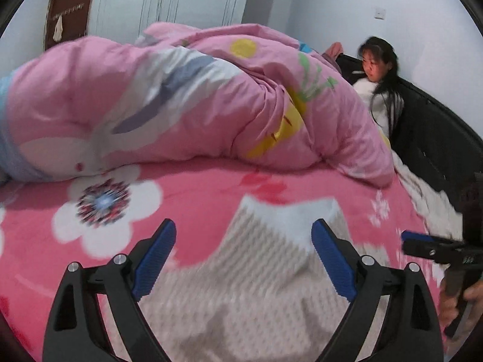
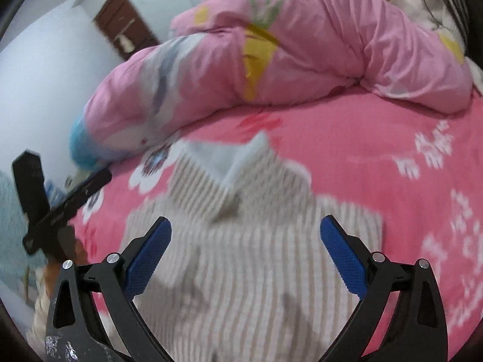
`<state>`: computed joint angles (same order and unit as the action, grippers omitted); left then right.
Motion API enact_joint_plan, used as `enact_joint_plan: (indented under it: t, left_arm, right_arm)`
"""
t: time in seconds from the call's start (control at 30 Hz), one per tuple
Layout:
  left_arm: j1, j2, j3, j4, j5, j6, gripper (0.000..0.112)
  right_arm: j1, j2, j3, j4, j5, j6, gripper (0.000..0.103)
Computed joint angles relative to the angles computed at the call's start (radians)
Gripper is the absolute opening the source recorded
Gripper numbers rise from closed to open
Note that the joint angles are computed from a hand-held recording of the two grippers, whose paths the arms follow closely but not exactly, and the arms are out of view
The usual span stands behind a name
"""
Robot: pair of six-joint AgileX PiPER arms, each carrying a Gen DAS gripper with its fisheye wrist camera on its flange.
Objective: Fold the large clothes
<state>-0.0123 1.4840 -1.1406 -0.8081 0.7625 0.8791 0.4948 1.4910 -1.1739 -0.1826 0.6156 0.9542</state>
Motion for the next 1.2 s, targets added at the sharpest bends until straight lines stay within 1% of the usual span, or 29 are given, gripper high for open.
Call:
enact_joint_plan:
  t: [0.07, 0.1, 0.13, 0.23, 0.33, 0.37, 0.4, 0.43, 0.47, 0.5, 0.53, 0.57, 0.6, 0.63, 0.67, 0.7, 0.73, 0.8, 0.9, 0.97, 1.0, 1.03, 1.1, 1.13, 1.2]
  left_arm:
    - [-0.041, 0.097, -0.079, 0.0, -0.002, -0.071, 0.089]
    - [-0.06, 0.161, -0.134, 0.001, 0.014, -0.105, 0.089]
    - [-0.077, 0.198, -0.172, 0.021, 0.017, -0.13, 0.089]
    - [-0.136, 0.287, -0.25, 0.109, -0.027, -0.21, 0.089]
    - [-0.167, 0.37, -0.321, 0.147, -0.032, -0.258, 0.089]
    - [-0.18, 0.399, -0.349, 0.184, -0.028, -0.294, 0.088]
    - [-0.197, 0.423, -0.368, 0.232, -0.039, -0.34, 0.085]
    - [-0.205, 0.438, -0.38, 0.256, -0.041, -0.363, 0.078]
    - [-0.215, 0.458, -0.397, 0.282, -0.031, -0.389, 0.069]
    - [-0.219, 0.473, -0.409, 0.295, -0.016, -0.404, 0.063]
    - [-0.222, 0.481, -0.418, 0.302, -0.002, -0.409, 0.048]
    - [-0.227, 0.483, -0.421, 0.315, 0.01, -0.414, 0.03]
    - [-0.232, 0.475, -0.414, 0.328, 0.016, -0.41, 0.022]
    - [-0.231, 0.46, -0.397, 0.319, 0.008, -0.39, 0.02]
    - [-0.224, 0.422, -0.354, 0.29, -0.011, -0.34, 0.018]
    - [-0.211, 0.378, -0.311, 0.246, -0.018, -0.274, 0.017]
    - [-0.2, 0.342, -0.279, 0.215, -0.015, -0.224, 0.016]
    - [-0.173, 0.261, -0.206, 0.165, -0.001, -0.131, 0.014]
    - [-0.087, 0.091, -0.04, 0.059, 0.078, 0.065, 0.011]
    - [-0.035, -0.001, 0.072, 0.009, 0.121, 0.178, 0.011]
    - [-0.022, -0.031, 0.117, -0.002, 0.13, 0.211, 0.011]
    - [0.006, -0.065, 0.177, -0.012, 0.144, 0.257, 0.011]
    - [0.032, -0.094, 0.268, -0.021, 0.133, 0.321, 0.011]
    - [0.044, -0.098, 0.315, -0.03, 0.117, 0.356, 0.011]
    - [0.083, -0.084, 0.36, -0.062, 0.13, 0.413, 0.011]
  right_arm:
    - [-0.081, 0.079, -0.071, 0.135, -0.021, -0.131, 0.095]
    - [-0.1, 0.103, -0.086, 0.175, -0.032, -0.166, 0.095]
    - [-0.133, 0.149, -0.125, 0.242, -0.037, -0.231, 0.095]
    - [-0.199, 0.275, -0.236, 0.364, -0.014, -0.334, 0.094]
    - [-0.231, 0.37, -0.329, 0.415, 0.044, -0.371, 0.094]
    - [-0.236, 0.402, -0.358, 0.393, 0.069, -0.348, 0.093]
    - [-0.243, 0.419, -0.368, 0.388, 0.078, -0.337, 0.088]
    - [-0.254, 0.433, -0.37, 0.41, 0.084, -0.349, 0.086]
    - [-0.263, 0.442, -0.365, 0.433, 0.088, -0.362, 0.081]
    - [-0.272, 0.446, -0.358, 0.466, 0.088, -0.389, 0.069]
    - [-0.278, 0.447, -0.352, 0.497, 0.087, -0.417, 0.065]
    - [-0.281, 0.429, -0.316, 0.543, 0.068, -0.469, 0.053]
    - [-0.283, 0.406, -0.284, 0.576, 0.046, -0.513, 0.039]
    - [-0.282, 0.387, -0.266, 0.595, 0.033, -0.543, 0.029]
    - [-0.273, 0.35, -0.236, 0.605, 0.018, -0.57, 0.015]
    - [-0.256, 0.308, -0.211, 0.589, 0.013, -0.574, 0.012]
    - [-0.242, 0.28, -0.2, 0.566, 0.013, -0.568, 0.01]
    - [-0.175, 0.2, -0.168, 0.443, 0.023, -0.508, 0.007]
    - [-0.049, 0.081, -0.075, 0.281, 0.029, -0.393, 0.007]
    - [0.034, 0.04, -0.014, 0.203, 0.04, -0.31, 0.01]
    - [0.061, 0.026, 0.014, 0.192, 0.045, -0.291, 0.013]
    - [0.083, 0.014, 0.034, 0.181, 0.055, -0.275, 0.014]
    - [0.145, -0.014, 0.068, 0.123, 0.089, -0.197, 0.02]
    - [0.162, -0.037, 0.082, 0.108, 0.089, -0.168, 0.021]
    - [0.187, -0.098, 0.082, 0.063, 0.071, -0.11, 0.022]
